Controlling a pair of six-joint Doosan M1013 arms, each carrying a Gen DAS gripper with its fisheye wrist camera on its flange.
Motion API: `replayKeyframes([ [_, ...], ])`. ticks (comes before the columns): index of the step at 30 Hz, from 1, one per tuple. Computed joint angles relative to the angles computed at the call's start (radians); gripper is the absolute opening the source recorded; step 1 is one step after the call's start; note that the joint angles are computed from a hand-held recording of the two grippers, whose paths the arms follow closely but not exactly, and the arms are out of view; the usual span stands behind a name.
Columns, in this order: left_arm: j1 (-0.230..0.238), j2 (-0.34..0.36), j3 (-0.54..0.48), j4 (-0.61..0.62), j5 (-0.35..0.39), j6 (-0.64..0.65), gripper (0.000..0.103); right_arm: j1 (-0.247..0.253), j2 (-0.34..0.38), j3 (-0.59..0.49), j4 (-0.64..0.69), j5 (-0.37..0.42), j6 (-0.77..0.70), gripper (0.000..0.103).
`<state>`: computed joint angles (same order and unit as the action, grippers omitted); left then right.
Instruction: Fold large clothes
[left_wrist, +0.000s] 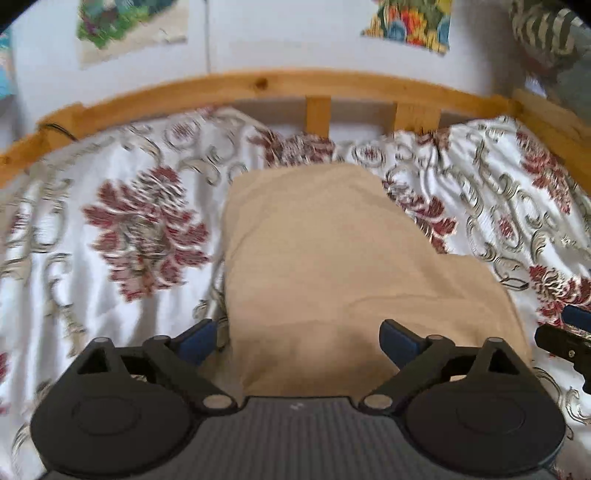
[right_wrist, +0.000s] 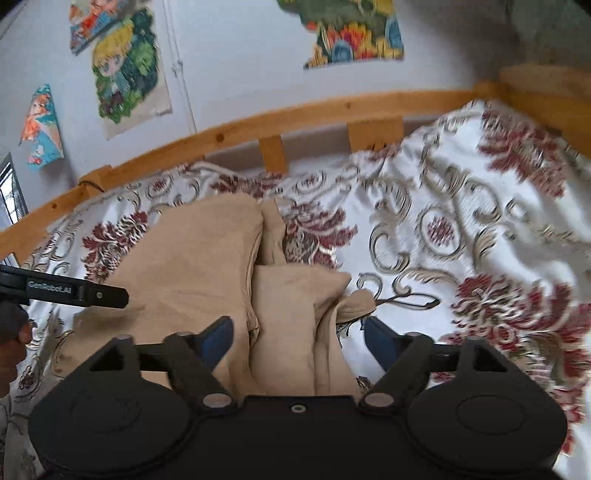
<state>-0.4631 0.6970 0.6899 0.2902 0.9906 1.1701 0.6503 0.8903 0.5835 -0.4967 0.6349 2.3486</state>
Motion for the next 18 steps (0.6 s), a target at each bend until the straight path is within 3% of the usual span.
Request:
replayKeyframes([
  [3, -0.018, -0.083, 0.123, 0.066, -0.083, -0.072, 0.102, 0.02, -0.061, 0.114, -0.159, -0.071, 0.137, 0.097],
  [12, -0.055, -0.267, 0.363, 0.179, -0.195, -0.229, 0.102, 0.079, -0.194, 0.337, -0.549, -0.155, 0.482, 0.102],
  [18, -0.074, -0.354, 0.503, 0.262, -0.234, -0.319, 0.102, 0.118, -0.265, 0.443, -0.665, -0.135, 0.569, 0.102],
])
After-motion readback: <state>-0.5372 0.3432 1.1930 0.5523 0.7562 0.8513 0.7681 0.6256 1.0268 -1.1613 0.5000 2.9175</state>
